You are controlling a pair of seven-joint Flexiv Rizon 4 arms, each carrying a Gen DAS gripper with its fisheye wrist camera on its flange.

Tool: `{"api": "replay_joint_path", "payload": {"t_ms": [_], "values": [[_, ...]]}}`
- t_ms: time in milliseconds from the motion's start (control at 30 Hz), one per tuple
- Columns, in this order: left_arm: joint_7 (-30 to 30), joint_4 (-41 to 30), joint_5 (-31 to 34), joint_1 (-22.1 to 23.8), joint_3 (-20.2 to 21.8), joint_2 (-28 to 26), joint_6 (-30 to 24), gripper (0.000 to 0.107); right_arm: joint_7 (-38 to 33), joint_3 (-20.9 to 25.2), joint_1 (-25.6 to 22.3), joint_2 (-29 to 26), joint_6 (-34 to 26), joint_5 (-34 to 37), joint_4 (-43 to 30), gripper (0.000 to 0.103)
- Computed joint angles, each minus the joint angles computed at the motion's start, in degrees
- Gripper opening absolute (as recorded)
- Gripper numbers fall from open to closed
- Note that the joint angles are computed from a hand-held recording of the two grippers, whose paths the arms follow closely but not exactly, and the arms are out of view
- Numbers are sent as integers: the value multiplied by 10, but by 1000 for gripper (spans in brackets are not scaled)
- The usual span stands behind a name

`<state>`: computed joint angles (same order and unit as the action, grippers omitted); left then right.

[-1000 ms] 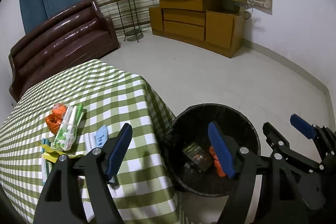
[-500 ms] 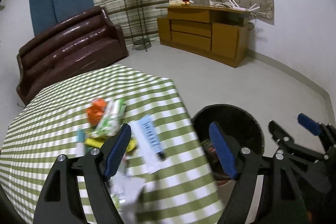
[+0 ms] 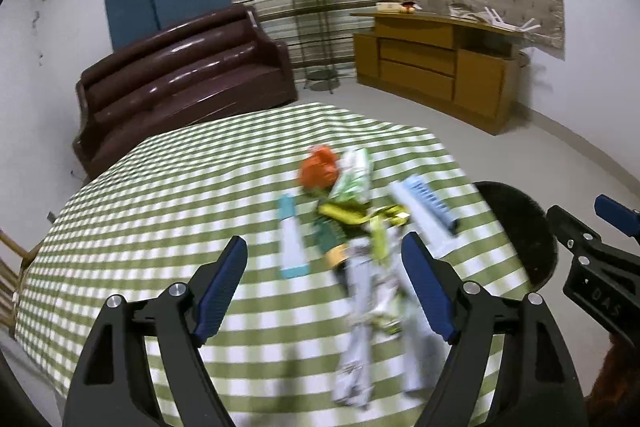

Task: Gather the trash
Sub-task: 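Move both open tools back over the trash on the table, then grasp the white printed paper packet with the right tool while the left grasps the tied straw bundle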

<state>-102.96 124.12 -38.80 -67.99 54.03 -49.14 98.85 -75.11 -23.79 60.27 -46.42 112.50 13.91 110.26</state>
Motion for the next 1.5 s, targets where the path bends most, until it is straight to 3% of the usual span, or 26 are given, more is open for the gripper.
{"api": "replay_joint_path", "payload": {"t_ms": [167, 633, 900, 1033, 1200, 1500], "values": [[0, 46, -18, -4, -2, 12, 21, 77, -12, 2, 28, 1, 1, -3, 11, 72], [50, 124, -104, 37, -80, 51, 77, 78, -24, 40, 47, -4, -5, -24, 15, 70], [94, 128, -146, 60, -126, 69, 102, 78, -16, 77, 16, 1, -8, -51, 16, 42], [115, 124, -158, 84, -160, 79, 116, 78, -19, 98, -6, 5, -3, -62, 18, 18], [145, 119, -180, 103, -198, 89, 134, 78, -28, 86, 5, 10, 6, -50, 30, 16], [154, 119, -132, 214, -317, 132, 193, 79, -37, 72, 2, 15, 14, -20, 45, 16]]}}
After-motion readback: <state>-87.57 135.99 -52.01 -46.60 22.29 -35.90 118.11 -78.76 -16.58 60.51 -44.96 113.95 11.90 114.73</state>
